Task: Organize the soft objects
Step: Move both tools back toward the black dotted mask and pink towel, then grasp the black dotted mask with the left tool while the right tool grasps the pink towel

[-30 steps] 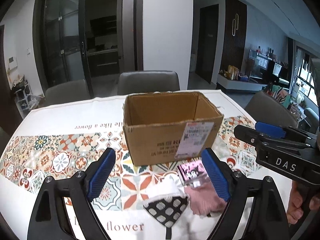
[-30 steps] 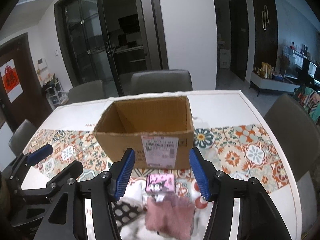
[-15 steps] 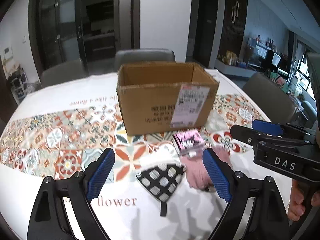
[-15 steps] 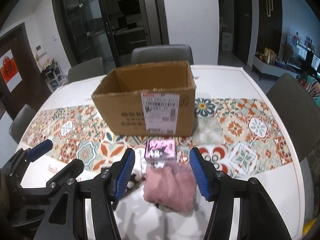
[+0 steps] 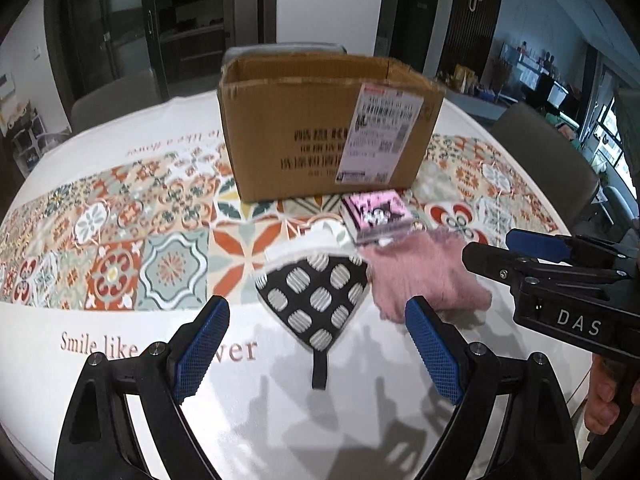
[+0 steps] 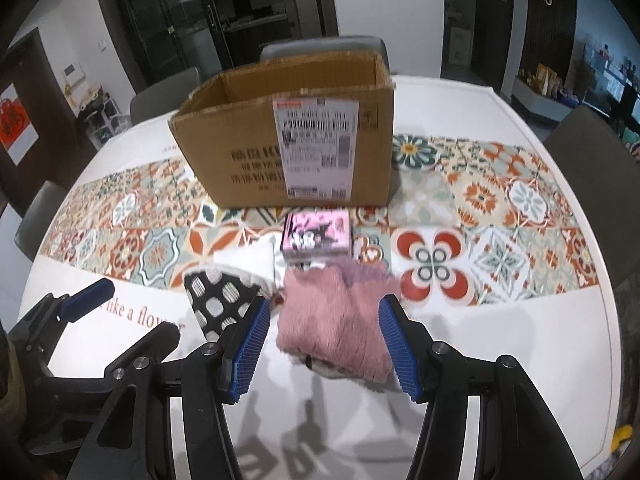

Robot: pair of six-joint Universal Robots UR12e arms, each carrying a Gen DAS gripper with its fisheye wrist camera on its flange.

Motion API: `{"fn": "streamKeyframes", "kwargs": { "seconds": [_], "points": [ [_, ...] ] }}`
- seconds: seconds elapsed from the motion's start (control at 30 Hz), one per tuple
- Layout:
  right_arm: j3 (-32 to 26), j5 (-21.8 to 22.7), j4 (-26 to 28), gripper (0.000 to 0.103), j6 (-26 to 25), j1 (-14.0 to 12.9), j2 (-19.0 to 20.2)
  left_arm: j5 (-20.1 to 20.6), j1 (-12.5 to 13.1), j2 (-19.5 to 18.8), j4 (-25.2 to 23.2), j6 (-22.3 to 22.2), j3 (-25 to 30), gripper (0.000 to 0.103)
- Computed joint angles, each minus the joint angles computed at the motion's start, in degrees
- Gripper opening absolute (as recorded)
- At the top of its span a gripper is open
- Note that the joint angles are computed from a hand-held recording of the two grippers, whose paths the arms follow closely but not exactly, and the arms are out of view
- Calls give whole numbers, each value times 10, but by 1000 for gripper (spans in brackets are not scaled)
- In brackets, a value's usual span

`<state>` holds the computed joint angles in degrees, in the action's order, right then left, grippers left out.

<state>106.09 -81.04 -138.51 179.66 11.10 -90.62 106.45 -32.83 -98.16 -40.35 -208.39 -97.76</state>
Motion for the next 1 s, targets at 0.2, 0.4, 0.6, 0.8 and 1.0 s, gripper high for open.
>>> {"fn": "streamKeyframes", "kwargs": {
  "seconds": [0.2,0.4,0.6,0.8,1.0],
  "points": [
    [0,-5,27,58,-12,2,5,-30,5,-2,-25,-15,-6,90],
    [-5,-9,59,58,-21,5,15,-50,11,-6,-48,-22,-10,90],
    [-11,-13,82,58,-38,8,27,-70,17,-12,-55,-22,-13,90],
    [-19,-6,92,58,-47,8,40,-74,22,-23,-54,-15,-8,90],
    [-25,0,95,58,-50,7,50,-74,26,-36,-48,-4,0,90]
  ]
}}
